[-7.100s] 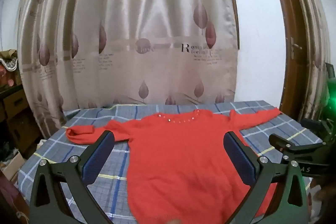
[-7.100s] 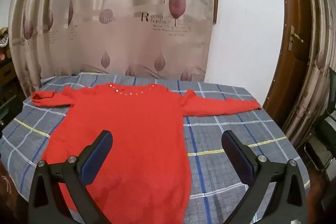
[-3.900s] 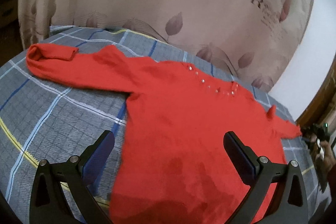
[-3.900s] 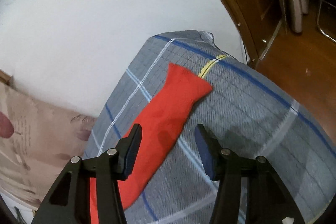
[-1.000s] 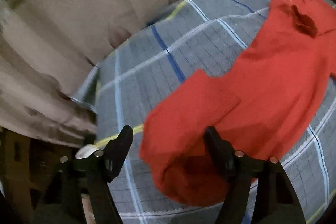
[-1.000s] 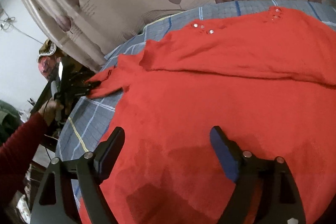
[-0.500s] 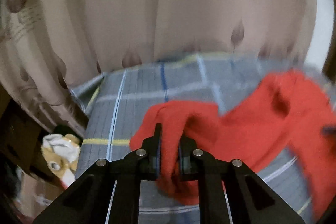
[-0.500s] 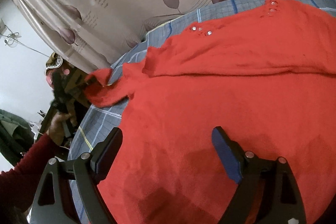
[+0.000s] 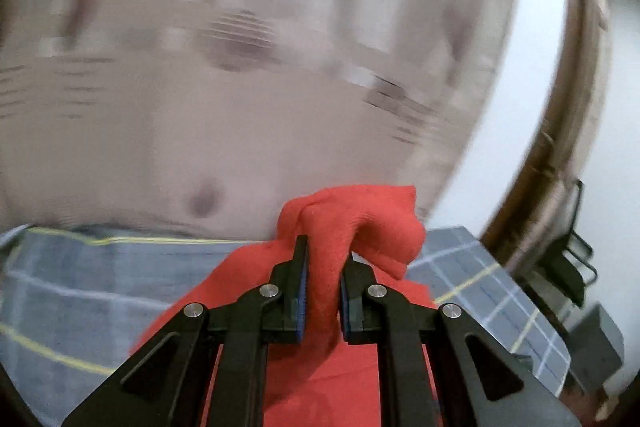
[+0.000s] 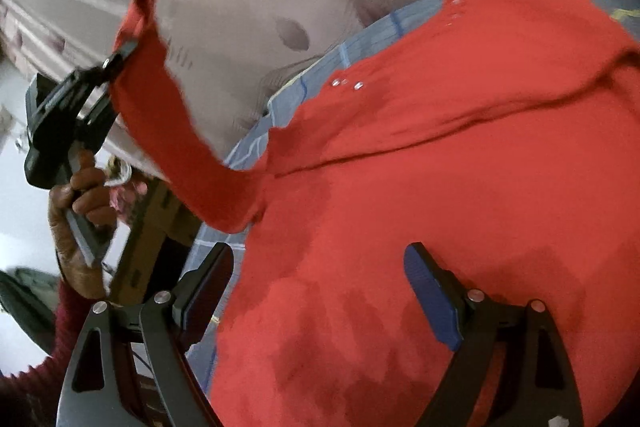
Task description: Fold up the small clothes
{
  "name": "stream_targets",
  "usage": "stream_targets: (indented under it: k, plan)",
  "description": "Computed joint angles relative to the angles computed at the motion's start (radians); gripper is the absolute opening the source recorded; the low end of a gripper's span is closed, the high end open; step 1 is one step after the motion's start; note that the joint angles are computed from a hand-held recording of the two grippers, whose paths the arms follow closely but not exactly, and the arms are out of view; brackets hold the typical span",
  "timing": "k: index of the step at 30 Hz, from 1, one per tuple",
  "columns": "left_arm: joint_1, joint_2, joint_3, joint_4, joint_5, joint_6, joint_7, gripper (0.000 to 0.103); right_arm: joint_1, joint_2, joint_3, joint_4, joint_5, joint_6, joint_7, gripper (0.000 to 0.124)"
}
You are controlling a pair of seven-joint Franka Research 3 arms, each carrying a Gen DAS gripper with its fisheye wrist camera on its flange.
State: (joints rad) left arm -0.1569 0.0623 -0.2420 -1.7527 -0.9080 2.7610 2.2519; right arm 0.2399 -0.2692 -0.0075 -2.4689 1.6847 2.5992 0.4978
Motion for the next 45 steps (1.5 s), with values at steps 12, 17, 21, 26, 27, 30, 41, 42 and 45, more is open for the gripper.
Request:
stream_targets:
  k: [12,17,21,26,27,30,41,42,45]
  plan:
    - [-0.143,0.381,-0.156,0.249,0.334,0.049,-0.092,0.061,-0.130,-0.121,-0.107,-0.123,0.000,-0.047,-0.019,0.087]
    - [-0.062,0.337,-0.231,0.175,0.334,0.116,-0.122,0.086,-0.162,-0.112,-0.127,-0.110,0.004,-0.099,-0.034,0.087]
    - [0.091,0.225,-0.326,0.012,0.170,0.184,0.006,0.092,-0.185,-0.064,-0.113,-0.033,-0.004,-0.060,-0.078,0.087]
    - [0.126,0.052,-0.243,-0.216,0.039,0.215,0.051,0.092,-0.206,0.036,-0.110,0.093,-0.184,0.043,0.039,0.087]
    - [0.154,0.005,-0.248,-0.260,-0.119,0.211,0.146,0.092,-0.210,0.078,-0.110,0.134,-0.233,0.055,0.086,0.087]
    - [0.168,-0.100,-0.189,-0.364,-0.385,0.173,0.255,0.092,-0.217,0.184,-0.108,0.234,-0.348,0.023,0.164,0.060]
    - [0.051,-0.131,-0.035,-0.411,-0.380,0.060,0.274,0.092,-0.222,0.218,-0.067,0.294,-0.304,0.058,0.148,0.007]
    - [0.034,-0.126,-0.028,-0.406,-0.368,0.050,0.269,0.092,-0.222,0.225,-0.066,0.290,-0.322,0.096,0.177,0.006]
    - [-0.021,-0.125,-0.009,-0.414,-0.393,0.053,0.324,0.092,-0.229,0.264,-0.070,0.292,-0.428,0.120,0.296,0.006]
